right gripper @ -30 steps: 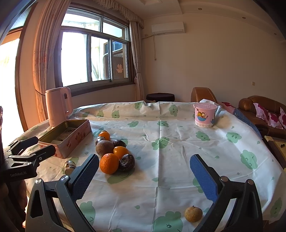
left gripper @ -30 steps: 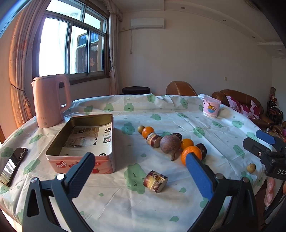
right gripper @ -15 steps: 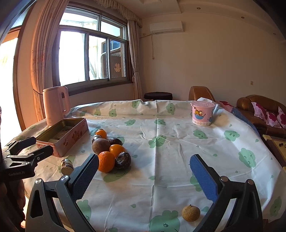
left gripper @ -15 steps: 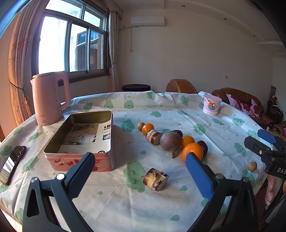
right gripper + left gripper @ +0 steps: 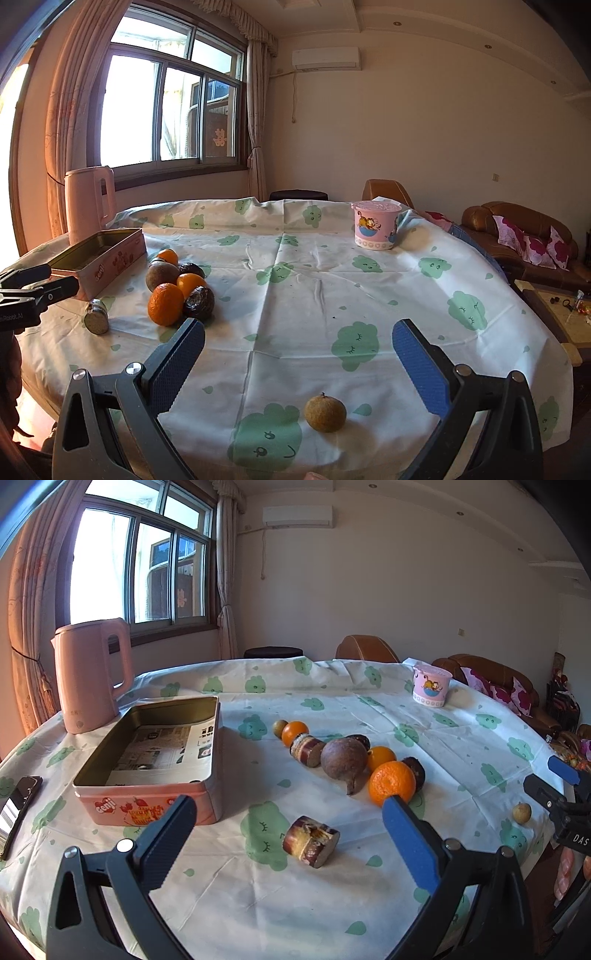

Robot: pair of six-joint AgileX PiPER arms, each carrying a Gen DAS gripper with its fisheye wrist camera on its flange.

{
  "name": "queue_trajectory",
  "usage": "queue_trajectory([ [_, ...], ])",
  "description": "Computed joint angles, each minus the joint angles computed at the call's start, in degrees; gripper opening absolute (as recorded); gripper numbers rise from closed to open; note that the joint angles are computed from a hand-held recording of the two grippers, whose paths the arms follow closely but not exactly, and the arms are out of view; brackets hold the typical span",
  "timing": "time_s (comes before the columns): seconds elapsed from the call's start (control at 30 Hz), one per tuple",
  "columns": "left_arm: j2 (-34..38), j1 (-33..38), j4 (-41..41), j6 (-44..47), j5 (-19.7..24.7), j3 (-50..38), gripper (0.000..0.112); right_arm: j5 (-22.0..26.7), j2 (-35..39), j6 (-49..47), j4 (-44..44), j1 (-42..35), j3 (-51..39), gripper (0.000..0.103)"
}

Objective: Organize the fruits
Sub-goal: 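Grasp the small brown round fruit with the right tool while the left tool grasps the brown jar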

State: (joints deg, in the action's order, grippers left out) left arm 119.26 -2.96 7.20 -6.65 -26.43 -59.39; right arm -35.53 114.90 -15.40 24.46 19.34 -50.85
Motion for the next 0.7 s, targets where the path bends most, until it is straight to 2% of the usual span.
queue_trajectory([
  [0.1,1.4,-0.5,2.6,-2.0,1.7,-1.7,0.09,-1.1,0.7,4.0,-3.6,-2.5,2.4,0.098],
  [0.2,2.4,-1.2,3.1,-2.3,2.8,-2.7,0.087,0.1,2.0,6.7,-6.5,-4.8,2.6,0.082],
  [0.27,2.7,-1.6,1.8,-1.2,3.2,-3.1,0.086,0.9,2.7,9.2,-9.5,-5.9,2.4,0.078],
  [0.37,3.1,-1.4,2.1,-2.0,3.6,-3.9,0.086,1.4,3.2,11.9,-13.1,-6.3,2.3,0.077],
  [0.4,3.4,-1.2,2.6,-2.5,4.0,-4.3,0.085,1.6,3.5,13.1,-14.8,-6.4,2.1,0.072],
  [0.57,5.2,0.5,16.6,-16.5,7.0,-7.4,0.065,4.2,4.9,14.0,-16.4,-5.9,0.3,0.056],
  [0.63,6.0,0.7,19.3,-19.5,7.7,-8.4,0.064,5.1,5.5,15.2,-18.3,-6.3,-0.2,0.046],
  [0.7,6.8,1.0,23.3,-24.0,8.6,-9.7,0.064,4.7,6.0,12.5,-15.7,-5.7,-0.4,0.039],
])
